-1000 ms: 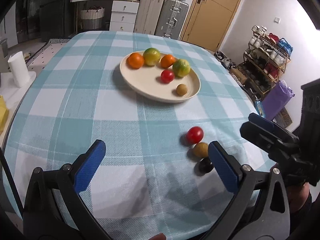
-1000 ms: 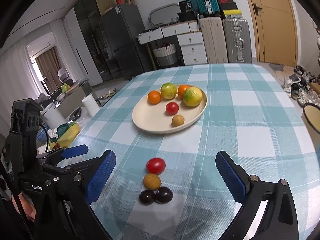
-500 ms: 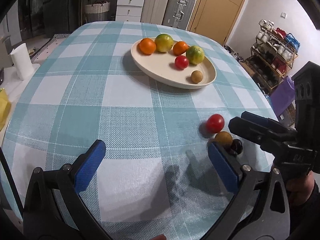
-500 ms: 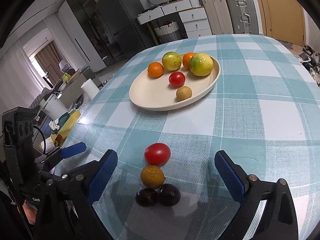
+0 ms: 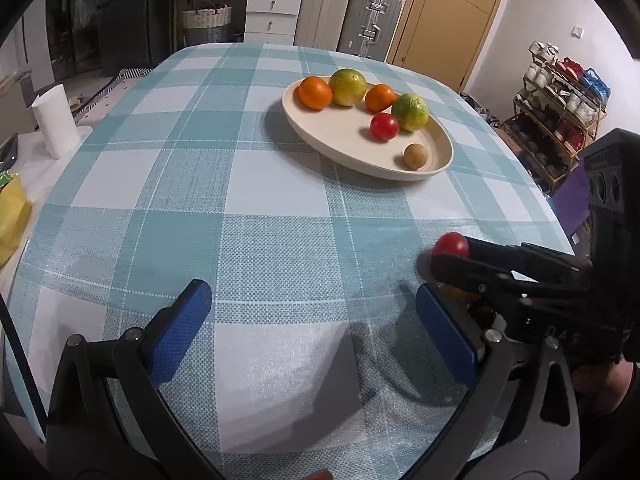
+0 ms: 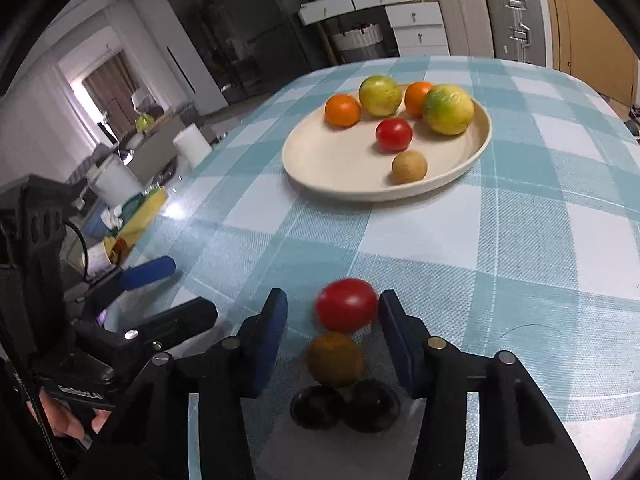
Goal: Organize fruits
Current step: 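Grasp the red cherry tomato with the right tool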
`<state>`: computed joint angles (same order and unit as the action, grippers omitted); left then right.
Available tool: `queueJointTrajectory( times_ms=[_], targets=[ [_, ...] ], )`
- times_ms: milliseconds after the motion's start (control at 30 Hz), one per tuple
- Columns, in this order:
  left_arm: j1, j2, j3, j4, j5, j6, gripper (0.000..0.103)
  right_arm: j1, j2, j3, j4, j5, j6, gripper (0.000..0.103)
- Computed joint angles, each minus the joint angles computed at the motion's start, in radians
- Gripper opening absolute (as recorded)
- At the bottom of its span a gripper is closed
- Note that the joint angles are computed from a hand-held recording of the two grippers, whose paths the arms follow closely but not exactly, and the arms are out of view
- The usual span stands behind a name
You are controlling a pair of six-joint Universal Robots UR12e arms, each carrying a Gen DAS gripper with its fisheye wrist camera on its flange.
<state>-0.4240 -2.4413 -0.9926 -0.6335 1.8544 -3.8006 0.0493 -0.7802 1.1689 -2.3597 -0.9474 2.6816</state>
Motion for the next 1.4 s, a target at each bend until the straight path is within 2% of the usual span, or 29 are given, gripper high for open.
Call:
queueJointTrajectory(
  times_ms=[67,133,433,633,800,1067,1333,1400],
  targets=[
    [0.000,0.000,0.001,-0.004,0.000,-0.001,0.102,0.002,-0.001,0.002,-0.009,-0.009,-0.004,0.033],
    [-0.001,0.000,0.001,-0.007,0.000,-0.001,0.102,-0.001,0.002,-0.003,0.000,0.000,0.011,0.032],
    [-0.006,-0.003,0.012,-0.023,0.000,0.003,0.102,-0.021,0.002,0.013,-0.065,0.057,0.078,0.032],
    [-0.013,-0.006,0.020,-0.014,-0.012,0.030,0.102,-0.037,-0.005,0.031,-0.111,0.108,0.089,0.031],
    [-0.015,-0.010,0.023,0.045,-0.070,0.071,0.102,-0.048,-0.008,0.038,-0.130,0.125,0.097,0.032],
    [-0.012,-0.042,0.073,0.025,-0.171,0.095,0.102,-0.070,-0.013,0.048,-0.163,0.143,0.112,0.032],
    [-0.010,-0.080,0.137,-0.023,-0.220,0.128,0.101,-0.086,-0.003,0.039,-0.165,0.146,0.150,0.032],
    [-0.009,-0.086,0.150,-0.033,-0.236,0.141,0.098,-0.088,0.000,0.036,-0.164,0.148,0.157,0.032]
  ],
)
